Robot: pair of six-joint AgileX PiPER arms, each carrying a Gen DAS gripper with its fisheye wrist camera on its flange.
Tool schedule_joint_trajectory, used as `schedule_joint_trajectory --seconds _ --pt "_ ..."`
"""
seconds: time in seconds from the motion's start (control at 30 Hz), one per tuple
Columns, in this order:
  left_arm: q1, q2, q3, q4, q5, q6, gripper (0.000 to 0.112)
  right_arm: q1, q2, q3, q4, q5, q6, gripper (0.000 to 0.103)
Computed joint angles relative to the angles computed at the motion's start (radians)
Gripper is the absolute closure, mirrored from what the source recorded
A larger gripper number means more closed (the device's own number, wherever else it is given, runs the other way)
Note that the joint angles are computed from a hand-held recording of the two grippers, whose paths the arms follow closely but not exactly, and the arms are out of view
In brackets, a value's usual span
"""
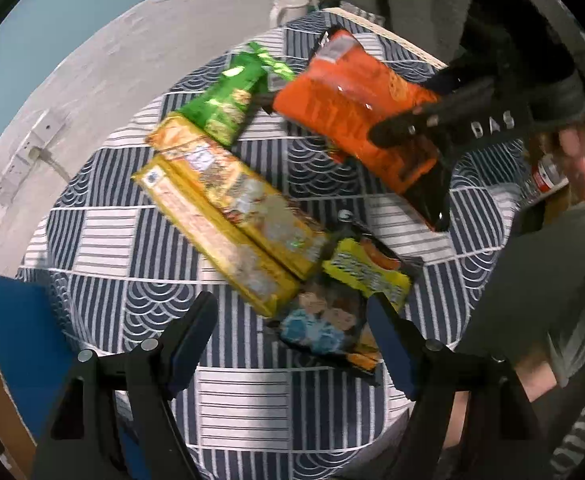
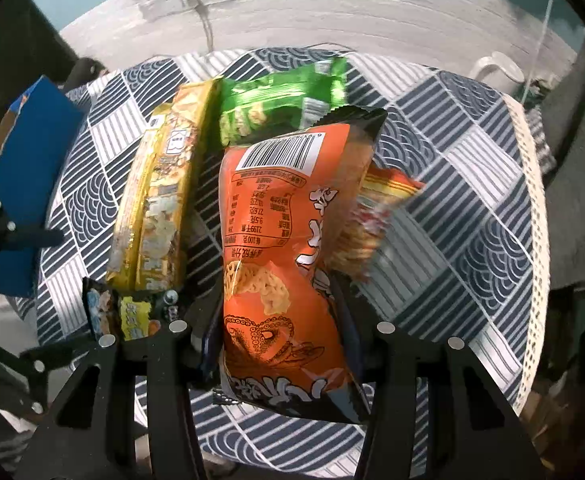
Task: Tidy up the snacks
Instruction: 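Grasp the black-and-yellow snack bag with the left gripper while the right grasps the orange chip bag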
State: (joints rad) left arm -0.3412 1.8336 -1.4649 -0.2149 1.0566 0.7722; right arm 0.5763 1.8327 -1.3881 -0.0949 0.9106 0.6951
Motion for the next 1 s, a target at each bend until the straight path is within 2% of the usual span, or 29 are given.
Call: schedule_joint_trajectory --seconds 0.47,0.53,0.77,0.87,0.9,1.0 --pt "-0.079 0.052 0.006 0.006 0.035 0.03 0.032 -0.012 -0.198 0.267 0.014 -0.088 0.087 0.055" --pt "-0.092 0.046 0.031 0.024 0.012 0.025 0.031 -0.02 -0.22 0.297 0.018 -0.096 0.095 0.055" --pt "-0.174 -0.005 0.161 0.114 -0.141 -0.005 0.028 -0.044 -0.221 0.308 0.036 -0.118 0.082 0.055" --pt "-0.197 -0.028 0.224 0.159 -0.201 -0.018 0.035 -0.046 -0.214 0.301 0.042 -0.12 0.07 0.055" --pt "-0.189 -0.031 0.227 0.172 -0.205 -0.011 0.043 -0.046 -0.211 0.299 0.042 -0.119 0.069 0.055" --pt "-0.186 -0.05 0.255 0.153 -0.214 0.003 0.054 -0.045 -0.202 0.288 0.043 -0.114 0.061 0.055"
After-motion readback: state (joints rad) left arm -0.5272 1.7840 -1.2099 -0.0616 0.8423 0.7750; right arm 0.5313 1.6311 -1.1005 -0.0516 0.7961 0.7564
